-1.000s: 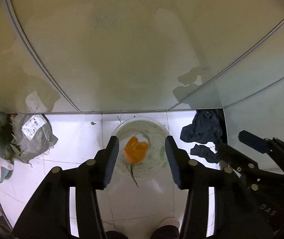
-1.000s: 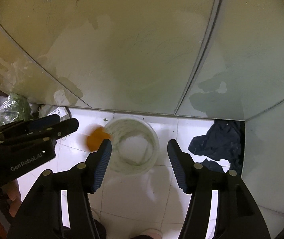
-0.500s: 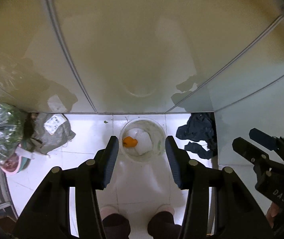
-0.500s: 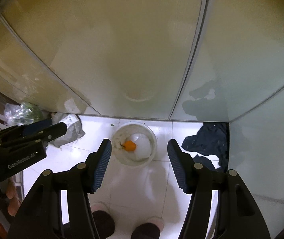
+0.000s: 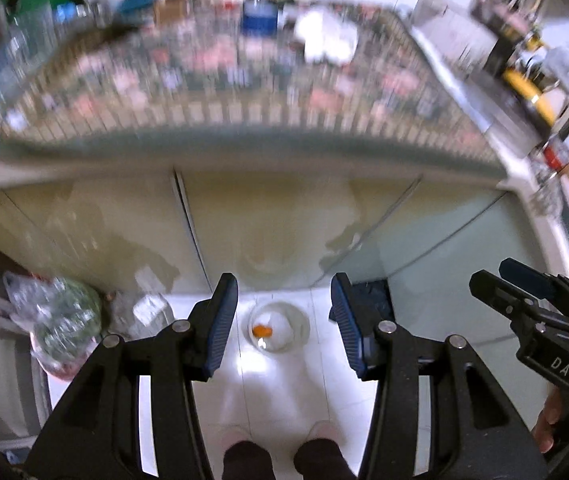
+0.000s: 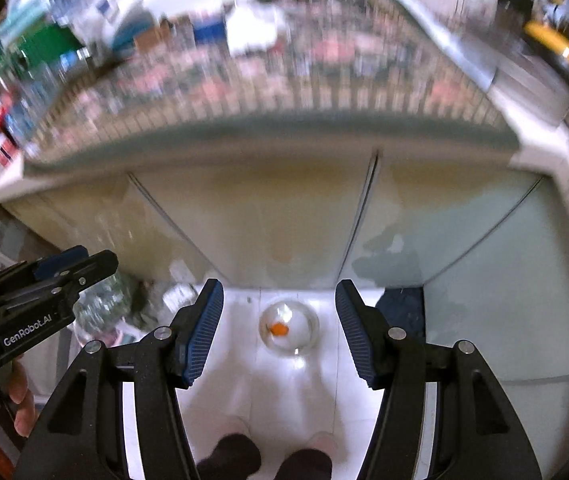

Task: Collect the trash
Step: 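Raise both tools back toward the counter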

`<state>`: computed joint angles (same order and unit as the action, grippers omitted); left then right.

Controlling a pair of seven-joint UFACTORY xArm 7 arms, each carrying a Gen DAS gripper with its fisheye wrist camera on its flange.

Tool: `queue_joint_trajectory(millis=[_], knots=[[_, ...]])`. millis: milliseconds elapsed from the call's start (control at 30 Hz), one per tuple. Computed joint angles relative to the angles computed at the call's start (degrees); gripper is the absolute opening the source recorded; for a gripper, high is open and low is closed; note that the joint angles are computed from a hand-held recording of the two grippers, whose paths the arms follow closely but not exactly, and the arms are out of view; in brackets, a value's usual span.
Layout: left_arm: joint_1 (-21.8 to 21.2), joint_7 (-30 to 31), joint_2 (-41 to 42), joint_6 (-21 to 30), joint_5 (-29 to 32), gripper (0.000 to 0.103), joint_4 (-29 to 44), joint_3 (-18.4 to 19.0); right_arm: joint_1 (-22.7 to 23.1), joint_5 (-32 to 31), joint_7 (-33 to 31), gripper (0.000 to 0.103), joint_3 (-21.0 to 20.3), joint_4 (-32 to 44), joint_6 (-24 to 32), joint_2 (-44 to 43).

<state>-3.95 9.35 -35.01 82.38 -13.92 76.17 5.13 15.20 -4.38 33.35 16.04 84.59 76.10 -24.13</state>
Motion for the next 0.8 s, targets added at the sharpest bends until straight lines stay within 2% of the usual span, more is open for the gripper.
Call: queue_joint_trajectory(millis=[133, 367, 433, 467, 533, 667, 800], knots=[[-0.7, 1.5, 4.8, 4.0, -2.0, 0.048, 13.1, 3.3, -1.4, -4.7, 3.2, 0.055, 3.3, 12.0, 4.6, 3.8], [-0.6, 6.0, 13.2, 6.6, -5.6, 0.048, 31.5, 7.1, -0.9, -15.7, 7.7, 0.059, 9.0, 31.0, 10.1, 12.3], [-0.2, 6.9, 15.5, 6.6, -6.4, 0.056, 35.7, 7.5, 0.1, -19.4, 8.5, 0.061, 9.8, 34.2, 10.9, 14.1], [0.2, 7.0, 16.6, 6.5, -6.7, 0.059, 37.4, 7.4, 0.8, -20.6, 8.6, 0.062, 9.9, 35.3, 11.4, 14.5], [1.1, 6.4, 18.8, 5.9, -6.6, 0.072, 40.4, 6.6, 1.9, -22.5, 8.2, 0.063, 9.3, 37.8, 11.7, 16.1], [2.7, 4.9, 23.2, 4.3, -6.1, 0.075, 44.6, 4.4, 3.8, -23.9, 6.2, 0.064, 6.3, 41.3, 10.2, 18.9], [4.3, 0.8, 27.9, 1.9, -3.4, 0.075, 48.9, 0.9, 4.8, -20.6, 1.4, 0.064, 0.9, 43.1, 6.4, 21.3]])
